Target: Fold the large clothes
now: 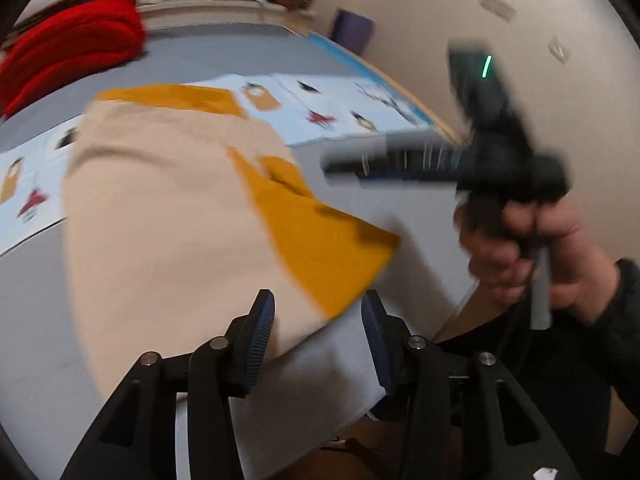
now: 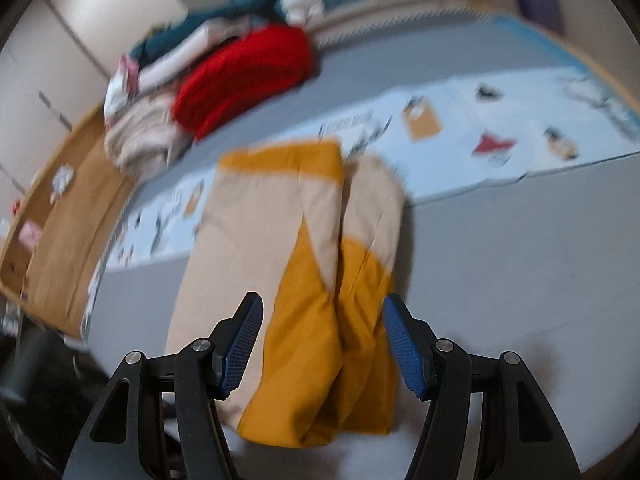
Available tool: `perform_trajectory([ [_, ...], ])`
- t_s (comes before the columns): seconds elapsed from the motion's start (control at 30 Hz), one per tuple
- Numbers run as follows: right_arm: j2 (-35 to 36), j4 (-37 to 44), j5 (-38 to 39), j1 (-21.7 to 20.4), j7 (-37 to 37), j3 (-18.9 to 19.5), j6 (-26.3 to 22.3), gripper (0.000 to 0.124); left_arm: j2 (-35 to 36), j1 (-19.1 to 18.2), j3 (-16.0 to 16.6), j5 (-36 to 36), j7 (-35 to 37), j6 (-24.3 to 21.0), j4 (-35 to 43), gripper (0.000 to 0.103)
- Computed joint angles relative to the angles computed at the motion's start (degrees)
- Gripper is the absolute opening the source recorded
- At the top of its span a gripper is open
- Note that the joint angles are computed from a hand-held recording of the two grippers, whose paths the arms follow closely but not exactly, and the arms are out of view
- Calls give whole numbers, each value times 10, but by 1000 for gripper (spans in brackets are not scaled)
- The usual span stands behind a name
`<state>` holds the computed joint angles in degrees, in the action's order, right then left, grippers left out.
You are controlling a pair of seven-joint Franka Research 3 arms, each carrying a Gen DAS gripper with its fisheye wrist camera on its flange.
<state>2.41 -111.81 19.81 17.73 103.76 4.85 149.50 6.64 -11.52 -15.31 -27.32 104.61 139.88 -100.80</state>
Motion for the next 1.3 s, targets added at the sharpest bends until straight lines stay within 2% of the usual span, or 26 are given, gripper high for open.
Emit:
perform_trajectory([
  [0.07, 24, 24, -23, 4, 12, 1, -56, 63, -18, 7, 13, 21, -30, 16, -21, 42],
  [0.1, 41, 41, -42, 7, 20, 1, -93, 63, -22, 7, 21, 56, -65, 25, -27, 42],
  [0.13, 48, 46, -50, 9, 21, 1, -109, 62, -22, 8, 29, 96, -103, 29, -31, 42],
  [0.17, 50, 47, -47, 10, 12, 3, -116, 46, -22, 9, 31, 118, -128, 29, -35, 42],
  [0.2, 49, 45, -42, 11, -1, 5, -115, 18, -19, 13, 36, 138, -154, 23, -35, 42],
  [0.27, 27, 19, -30, 14, -19, 8, -77, 7, -15, 23, 39, 138, -171, 26, -44, 42],
  [0.3, 5, -8, -4, 13, -39, 9, -35, 6, -14, 27, 38, 132, -168, 31, -51, 42],
  [0.37, -19, -40, 17, 11, -40, 7, 6, 6, -3, 30, 35, 130, -172, 30, -56, 42],
  [0.4, -26, -53, -16, 8, 4, 3, 4, 5, 5, 32, 33, 128, -172, 23, -55, 42],
  [0.43, -22, -50, -57, 6, 42, 2, -18, 5, 17, 34, 30, 121, -168, 10, -53, 47],
  [0.5, 4, -28, -136, 5, 110, -1, -99, 5, 16, 40, 27, 111, -157, 10, -68, 51],
  [0.63, 13, -25, -148, 7, 114, -3, -99, 6, 4, 39, 25, 126, -170, 0, -73, 50],
  [0.7, 10, -32, -137, 6, 118, -4, -88, 6, -6, 37, 25, 128, -162, 16, -85, 50],
  [0.77, 10, -29, -148, 6, 124, -5, -102, 6, 1, 33, 29, 161, -170, 8, -91, 54],
  [0.83, 29, 0, -176, 11, 131, -5, -148, 8, 6, 34, 28, 163, -171, -10, -93, 55],
  [0.97, 32, 24, -242, 29, 187, -7, -191, 21, -33, 20, 29, 215, -222, 15, -122, 55],
  [1.03, 7, 5, -286, 37, 241, -6, -188, 27, -56, 11, 31, 265, -277, 28, -142, 60],
  [1.13, -46, -35, -387, 45, 349, 12, -170, 32, -90, 3, 30, 298, -334, 46, -169, 77],
  [1.2, -92, -69, -453, 46, 422, 36, -157, 45, -119, 1, 30, 311, -372, 60, -192, 82],
  [1.23, -107, -81, -471, 44, 439, 47, -153, 50, -128, 0, 32, 314, -382, 63, -197, 84],
  [1.3, -145, -105, -513, 43, 470, 76, -149, 68, -154, -4, 31, 328, -403, 71, -213, 87],
])
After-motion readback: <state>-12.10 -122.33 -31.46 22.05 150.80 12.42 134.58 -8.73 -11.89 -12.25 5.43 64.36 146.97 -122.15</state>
